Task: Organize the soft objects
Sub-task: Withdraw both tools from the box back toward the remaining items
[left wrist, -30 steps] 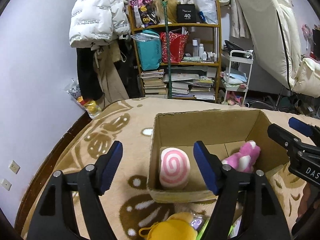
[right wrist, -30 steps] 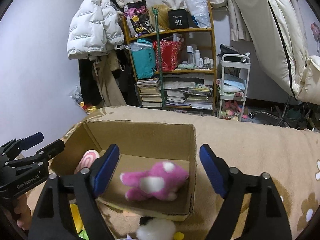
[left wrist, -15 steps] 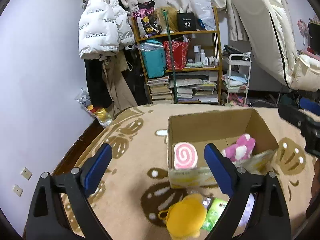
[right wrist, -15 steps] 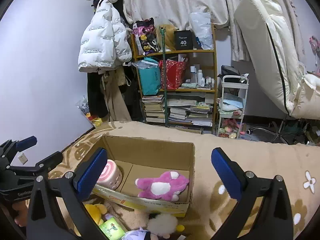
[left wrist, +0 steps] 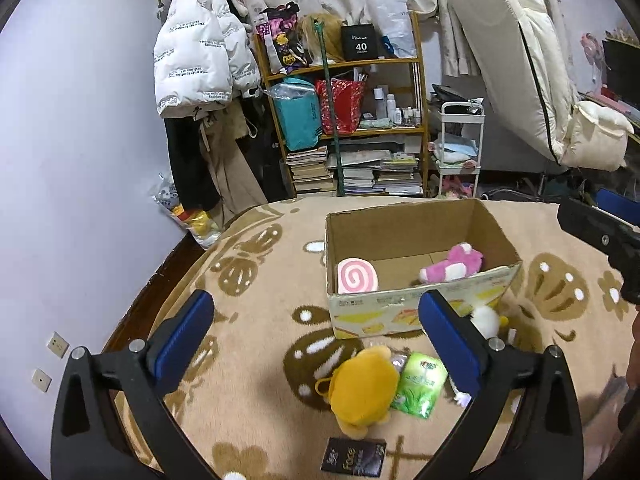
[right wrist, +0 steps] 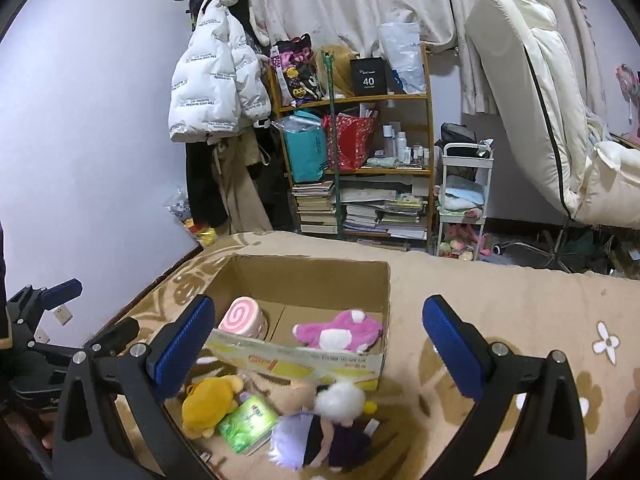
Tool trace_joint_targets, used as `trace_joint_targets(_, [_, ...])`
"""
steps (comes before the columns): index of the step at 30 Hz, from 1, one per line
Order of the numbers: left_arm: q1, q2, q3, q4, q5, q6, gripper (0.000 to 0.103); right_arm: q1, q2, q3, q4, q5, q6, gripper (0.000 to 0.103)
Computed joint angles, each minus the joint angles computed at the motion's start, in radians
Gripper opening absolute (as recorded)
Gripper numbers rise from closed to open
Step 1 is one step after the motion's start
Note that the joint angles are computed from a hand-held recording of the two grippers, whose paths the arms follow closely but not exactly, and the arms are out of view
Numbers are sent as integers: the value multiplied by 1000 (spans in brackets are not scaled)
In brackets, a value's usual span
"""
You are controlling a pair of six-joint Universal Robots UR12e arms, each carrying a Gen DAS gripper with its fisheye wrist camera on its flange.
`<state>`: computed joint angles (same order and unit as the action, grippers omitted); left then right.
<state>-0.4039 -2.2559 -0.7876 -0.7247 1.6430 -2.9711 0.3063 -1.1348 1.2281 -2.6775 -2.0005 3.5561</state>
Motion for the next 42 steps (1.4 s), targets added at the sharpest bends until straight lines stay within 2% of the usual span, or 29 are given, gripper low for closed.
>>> trace_joint_targets(3, [-1,13,-17,-2,5,6,101,8,-6,4,-1,-6,-6,103])
trace_joint_targets(6, [2,22,-21,-44,-6,-3,101,18,-6,4,-7,-39,-20,103])
trace_joint_targets(11, [5,30,-36,-38,3,-22,101,28,0,-5,-1,-55,-38,103])
trace_joint_targets(18, [13,-1,8,-103,-11,-55,101,24,9,-10,21,-52,-22,103])
trace_joint_targets(31, [13,-79,102,-245,-13,-67,101,-23,33,-5,116,27,68,103])
trace_joint_targets(34, [15,-91,114,-268,-31,-54,101,-31,37,-5,143,40,90,103])
trace_joint_targets(42, [7,-111,133,-313,-25,-11,101,-44,49,-3,172,96,115,103])
